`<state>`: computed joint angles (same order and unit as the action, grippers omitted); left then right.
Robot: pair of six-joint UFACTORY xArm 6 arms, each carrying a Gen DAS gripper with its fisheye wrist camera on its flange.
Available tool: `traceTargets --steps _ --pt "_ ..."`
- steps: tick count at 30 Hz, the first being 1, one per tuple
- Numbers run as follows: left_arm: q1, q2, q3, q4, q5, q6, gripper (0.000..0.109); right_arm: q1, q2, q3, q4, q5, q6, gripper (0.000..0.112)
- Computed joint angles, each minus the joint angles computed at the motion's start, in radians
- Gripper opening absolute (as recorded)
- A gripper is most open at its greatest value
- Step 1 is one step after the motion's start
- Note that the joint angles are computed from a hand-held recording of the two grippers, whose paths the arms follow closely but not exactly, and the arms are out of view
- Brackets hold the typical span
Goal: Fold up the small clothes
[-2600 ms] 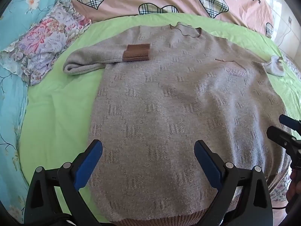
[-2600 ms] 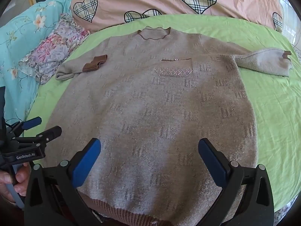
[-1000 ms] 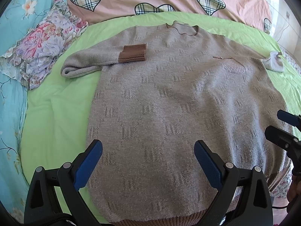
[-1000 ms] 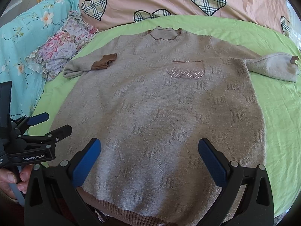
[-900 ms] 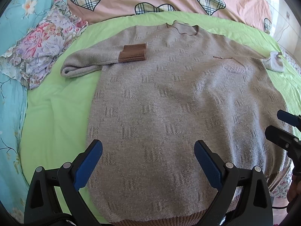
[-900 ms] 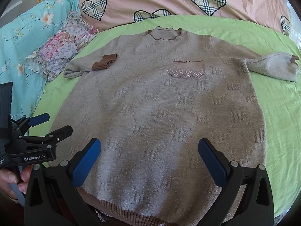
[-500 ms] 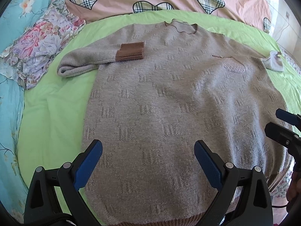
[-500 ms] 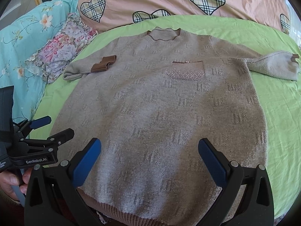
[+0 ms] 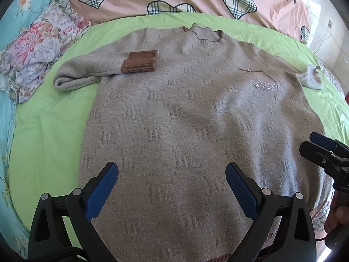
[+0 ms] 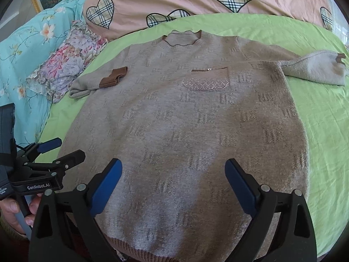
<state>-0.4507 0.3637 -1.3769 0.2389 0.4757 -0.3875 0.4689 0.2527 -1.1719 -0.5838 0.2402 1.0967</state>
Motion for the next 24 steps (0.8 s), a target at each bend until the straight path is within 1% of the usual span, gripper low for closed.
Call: traceTargets --steps 4,8,11,16,20,21,22,24 --pt "0.002 0.019 -0.024 -0.014 -0.007 0.007 0.099 -0.019 -0.009 0.018 0.021 -0.026 -0.012 0.092" --pt "0.004 0.049 -0.07 0.003 0.01 0.004 0.099 -0.051 -0.033 0.037 -0.032 -0.035 0.047 0.092" --pt "0.008 0.076 -0.113 -0.026 0.021 0.03 0.099 -0.089 -0.062 0.055 -0.041 -0.029 0.06 0.091" --pt "0.014 0.137 -0.218 -0.009 0.055 0.02 0.099 -0.2 -0.106 0.075 -0.061 -0.024 0.075 0.09" --pt "0.015 0.19 -0.307 -0.022 0.078 0.028 0.099 -0.299 -0.109 0.054 0.015 0.009 -0.013 0.086" --pt "0.013 0.202 -0.326 -0.024 0.082 0.03 0.099 -0.33 -0.098 0.034 0.028 0.022 -0.022 0.084" --pt "0.012 0.213 -0.343 -0.026 0.084 0.031 0.099 -0.356 -0.089 0.023 0.032 0.016 -0.027 0.083" --pt "0.009 0.233 -0.374 -0.041 0.089 0.043 0.099 -0.413 -0.062 -0.018 0.042 0.024 -0.037 0.083"
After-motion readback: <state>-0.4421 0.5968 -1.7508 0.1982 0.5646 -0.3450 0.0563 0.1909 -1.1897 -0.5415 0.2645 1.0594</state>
